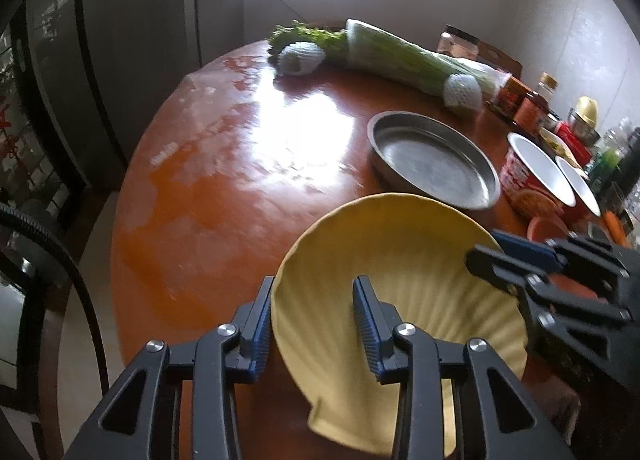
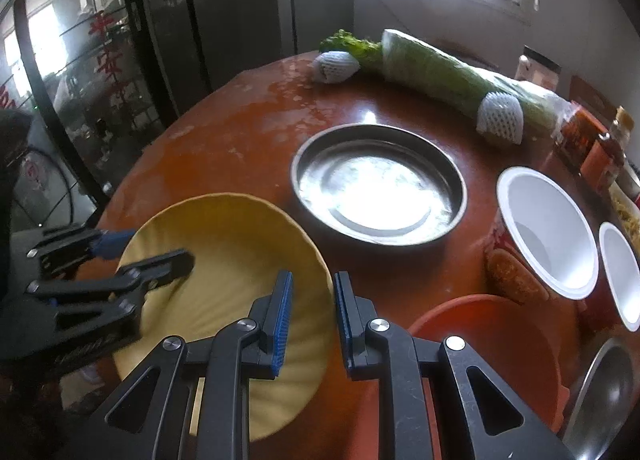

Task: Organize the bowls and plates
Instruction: 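Close the left tool on the cream shell plate rim, then lift the shell plate with the left tool toward the silver tray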

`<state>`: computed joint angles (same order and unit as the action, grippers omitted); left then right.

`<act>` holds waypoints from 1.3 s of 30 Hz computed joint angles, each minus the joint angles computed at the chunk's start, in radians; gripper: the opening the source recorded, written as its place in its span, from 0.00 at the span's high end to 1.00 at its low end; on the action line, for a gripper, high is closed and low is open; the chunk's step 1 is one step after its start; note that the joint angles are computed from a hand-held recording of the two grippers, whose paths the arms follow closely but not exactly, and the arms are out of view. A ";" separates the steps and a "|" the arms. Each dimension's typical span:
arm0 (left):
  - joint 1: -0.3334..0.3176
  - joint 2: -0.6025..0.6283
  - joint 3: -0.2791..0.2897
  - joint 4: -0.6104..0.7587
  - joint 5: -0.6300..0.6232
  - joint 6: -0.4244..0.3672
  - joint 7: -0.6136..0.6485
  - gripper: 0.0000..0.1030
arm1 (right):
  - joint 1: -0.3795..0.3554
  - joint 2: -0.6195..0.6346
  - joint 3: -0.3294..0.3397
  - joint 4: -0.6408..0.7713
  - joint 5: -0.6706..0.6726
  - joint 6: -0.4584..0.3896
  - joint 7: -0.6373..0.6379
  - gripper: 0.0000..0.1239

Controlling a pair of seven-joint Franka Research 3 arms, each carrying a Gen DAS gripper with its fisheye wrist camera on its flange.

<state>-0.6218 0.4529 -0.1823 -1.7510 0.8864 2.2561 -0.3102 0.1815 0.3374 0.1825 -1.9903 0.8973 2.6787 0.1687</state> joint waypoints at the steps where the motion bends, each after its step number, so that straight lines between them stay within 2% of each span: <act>1: 0.001 -0.006 0.003 -0.005 0.002 -0.004 0.001 0.62 | 0.000 -0.004 0.003 -0.002 0.003 -0.004 0.000 0.82; 11: 0.042 -0.040 0.004 -0.036 0.016 -0.030 0.040 0.62 | 0.025 -0.014 0.006 -0.014 0.031 -0.027 0.043 0.82; 24: 0.067 -0.026 0.010 -0.033 0.005 0.025 0.059 0.62 | 0.021 -0.024 -0.005 -0.027 0.041 -0.061 0.073 0.81; 39: 0.067 -0.011 0.020 -0.025 -0.003 0.064 0.069 0.62 | 0.011 -0.014 -0.012 -0.013 0.037 -0.097 0.096 0.80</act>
